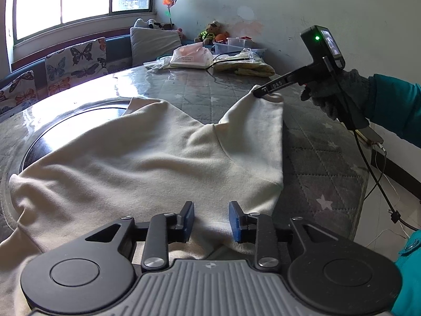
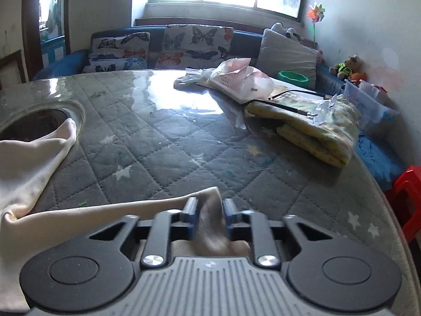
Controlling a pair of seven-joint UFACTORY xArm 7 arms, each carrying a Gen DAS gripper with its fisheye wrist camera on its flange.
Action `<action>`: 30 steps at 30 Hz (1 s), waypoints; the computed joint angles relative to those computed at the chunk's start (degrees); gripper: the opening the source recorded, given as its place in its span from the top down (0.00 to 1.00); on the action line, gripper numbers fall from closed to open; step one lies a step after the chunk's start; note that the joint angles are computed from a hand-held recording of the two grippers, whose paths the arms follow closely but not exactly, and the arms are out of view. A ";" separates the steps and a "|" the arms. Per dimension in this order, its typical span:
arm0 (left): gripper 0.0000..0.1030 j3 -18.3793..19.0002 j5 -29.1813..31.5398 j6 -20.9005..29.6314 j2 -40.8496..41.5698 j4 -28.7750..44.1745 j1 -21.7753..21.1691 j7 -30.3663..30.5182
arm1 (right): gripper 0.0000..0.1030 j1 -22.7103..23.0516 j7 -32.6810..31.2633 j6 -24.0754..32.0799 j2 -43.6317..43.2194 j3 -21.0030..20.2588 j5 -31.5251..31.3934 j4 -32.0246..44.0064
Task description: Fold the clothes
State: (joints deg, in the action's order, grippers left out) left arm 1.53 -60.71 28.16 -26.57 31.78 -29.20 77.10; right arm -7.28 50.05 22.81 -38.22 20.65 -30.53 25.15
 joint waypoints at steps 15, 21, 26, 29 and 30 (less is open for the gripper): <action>0.45 -2.99 12.35 -20.25 16.87 15.82 11.19 -32.83 | 0.64 6.65 -7.75 -8.67 12.48 0.29 4.25 11.59; 0.43 -2.58 18.80 -13.44 23.88 23.80 15.83 -43.42 | 0.66 7.74 -6.96 -9.43 23.79 0.33 1.39 21.06; 0.42 -4.51 20.10 -9.28 26.93 26.83 18.74 -44.91 | 0.66 10.81 -6.69 -8.63 32.18 -2.64 -0.25 28.32; 0.42 -5.46 20.68 -7.82 27.96 27.63 19.77 -45.42 | 0.66 12.76 -6.85 -8.08 35.91 -4.83 -0.47 31.38; 0.42 -5.72 20.79 -7.71 28.22 27.79 20.03 -45.42 | 0.66 13.38 -6.79 -8.05 36.63 -5.54 -0.71 31.93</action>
State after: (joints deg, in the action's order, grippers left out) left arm -4.19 -39.92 20.45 1.65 59.57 -9.17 31.68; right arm 6.10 43.25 14.75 -1.59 15.11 -31.24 57.08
